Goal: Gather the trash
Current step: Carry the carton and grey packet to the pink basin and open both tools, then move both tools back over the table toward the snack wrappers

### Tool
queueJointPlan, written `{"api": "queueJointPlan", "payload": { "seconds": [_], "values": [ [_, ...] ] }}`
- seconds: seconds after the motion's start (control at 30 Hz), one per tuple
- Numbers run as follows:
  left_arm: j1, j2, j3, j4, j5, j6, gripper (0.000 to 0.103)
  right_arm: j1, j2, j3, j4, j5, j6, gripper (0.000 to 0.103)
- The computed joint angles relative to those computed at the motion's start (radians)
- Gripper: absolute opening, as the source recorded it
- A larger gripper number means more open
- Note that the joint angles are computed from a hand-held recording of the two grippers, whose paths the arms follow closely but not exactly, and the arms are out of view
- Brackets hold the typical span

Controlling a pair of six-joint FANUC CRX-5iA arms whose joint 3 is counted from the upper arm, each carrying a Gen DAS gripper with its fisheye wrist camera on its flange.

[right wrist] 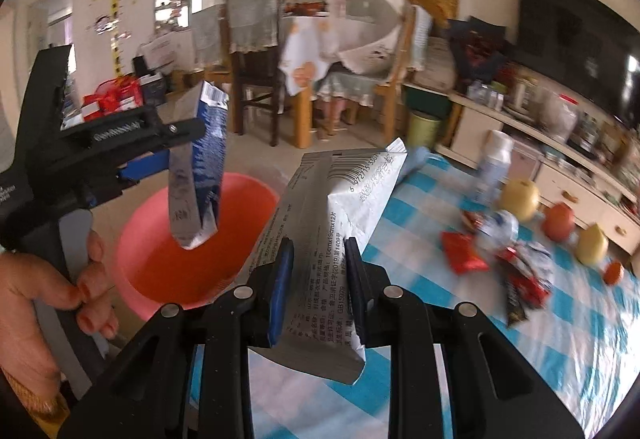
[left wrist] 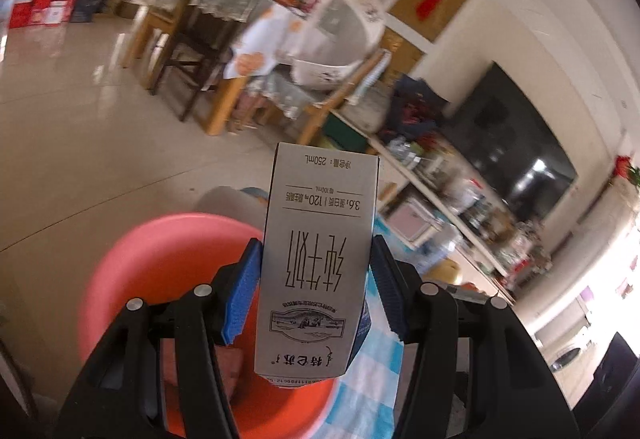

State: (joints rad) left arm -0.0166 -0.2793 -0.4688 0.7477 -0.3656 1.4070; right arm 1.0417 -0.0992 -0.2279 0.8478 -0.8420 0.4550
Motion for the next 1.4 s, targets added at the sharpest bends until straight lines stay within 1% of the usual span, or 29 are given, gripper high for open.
{"api": "queueJointPlan", "payload": {
  "seconds": [0.07,0.17,0.3,0.37,0.4,0.43,0.47,0.5,0.53,0.6,0.67,0.7,0.77,0.8,0.87,0.9,0.93,1.03,1.1,1.13,1.2,1.27,1.4],
  "values": [
    [0.024,0.001,0.004,-0.024,-0.015,0.034,0.056,-0.001,0.04,0.04,-0.017,0.015,0.03,0.028],
    [0.049,0.007,0.04,-0.132,-0.052,0.128,0.056,-0.004,0.089,0.088,-0.043,0.033,0.07,0.028],
    [0.075,0.012,0.067,-0.208,-0.087,0.203,0.056,-0.003,0.147,0.143,-0.071,0.05,0.116,0.028],
    [0.089,0.017,0.081,-0.245,-0.109,0.245,0.057,-0.002,0.169,0.16,-0.078,0.053,0.13,0.031],
    [0.093,0.024,0.09,-0.258,-0.117,0.261,0.058,-0.002,0.186,0.18,-0.098,0.046,0.156,0.035],
    [0.1,0.026,0.105,-0.298,-0.135,0.305,0.068,-0.003,0.211,0.211,-0.14,0.034,0.201,0.038],
    [0.105,0.03,0.121,-0.34,-0.15,0.35,0.083,-0.005,0.221,0.216,-0.148,0.035,0.208,0.041],
    [0.106,0.033,0.149,-0.415,-0.175,0.426,0.086,-0.006,0.219,0.208,-0.154,0.044,0.212,0.046],
    [0.106,0.032,0.16,-0.45,-0.188,0.459,0.086,-0.008,0.218,0.201,-0.163,0.057,0.214,0.054],
    [0.105,0.038,0.186,-0.511,-0.213,0.517,0.088,-0.003,0.202,0.158,-0.104,0.062,0.145,0.082],
    [0.107,0.038,0.189,-0.526,-0.212,0.534,0.09,-0.003,0.176,0.107,-0.03,0.065,0.064,0.085],
    [0.105,0.037,0.188,-0.532,-0.206,0.541,0.09,-0.004,0.169,0.097,-0.025,0.061,0.055,0.085],
    [0.097,0.037,0.191,-0.55,-0.189,0.55,0.091,-0.004,0.153,0.081,-0.009,0.035,0.025,0.09],
    [0.087,0.029,0.184,-0.565,-0.17,0.556,0.091,-0.004,0.144,0.071,0.0,0.027,0.013,0.09],
    [0.078,0.014,0.152,-0.531,-0.114,0.512,0.092,-0.006,0.122,0.047,0.009,0.017,-0.007,0.09],
    [0.071,0.007,0.13,-0.495,-0.075,0.468,0.092,-0.007,0.112,0.038,0.009,0.01,-0.014,0.09],
    [0.06,0.005,0.123,-0.486,-0.049,0.445,0.092,-0.006,0.105,0.03,0.013,0.001,-0.023,0.09],
    [0.022,0.003,0.131,-0.561,0.002,0.469,0.096,-0.011,0.076,-0.002,0.014,-0.016,-0.047,0.09],
    [-0.002,0.005,0.125,-0.561,0.044,0.44,0.097,-0.008,0.057,-0.022,0.017,-0.023,-0.065,0.09],
    [-0.014,0.014,0.134,-0.563,0.048,0.431,0.097,-0.005,0.05,-0.029,0.019,-0.031,-0.071,0.09],
    [-0.028,0.028,0.127,-0.485,0.049,0.326,0.097,-0.002,0.034,-0.048,0.031,-0.05,-0.083,0.09],
    [-0.051,0.041,0.144,-0.508,0.038,0.32,0.097,0.0,0.015,-0.069,0.045,-0.062,-0.094,0.09],
    [-0.088,0.052,0.156,-0.501,0.047,0.25,0.097,-0.001,-0.024,-0.104,0.058,-0.079,-0.111,0.09]
  ]
}}
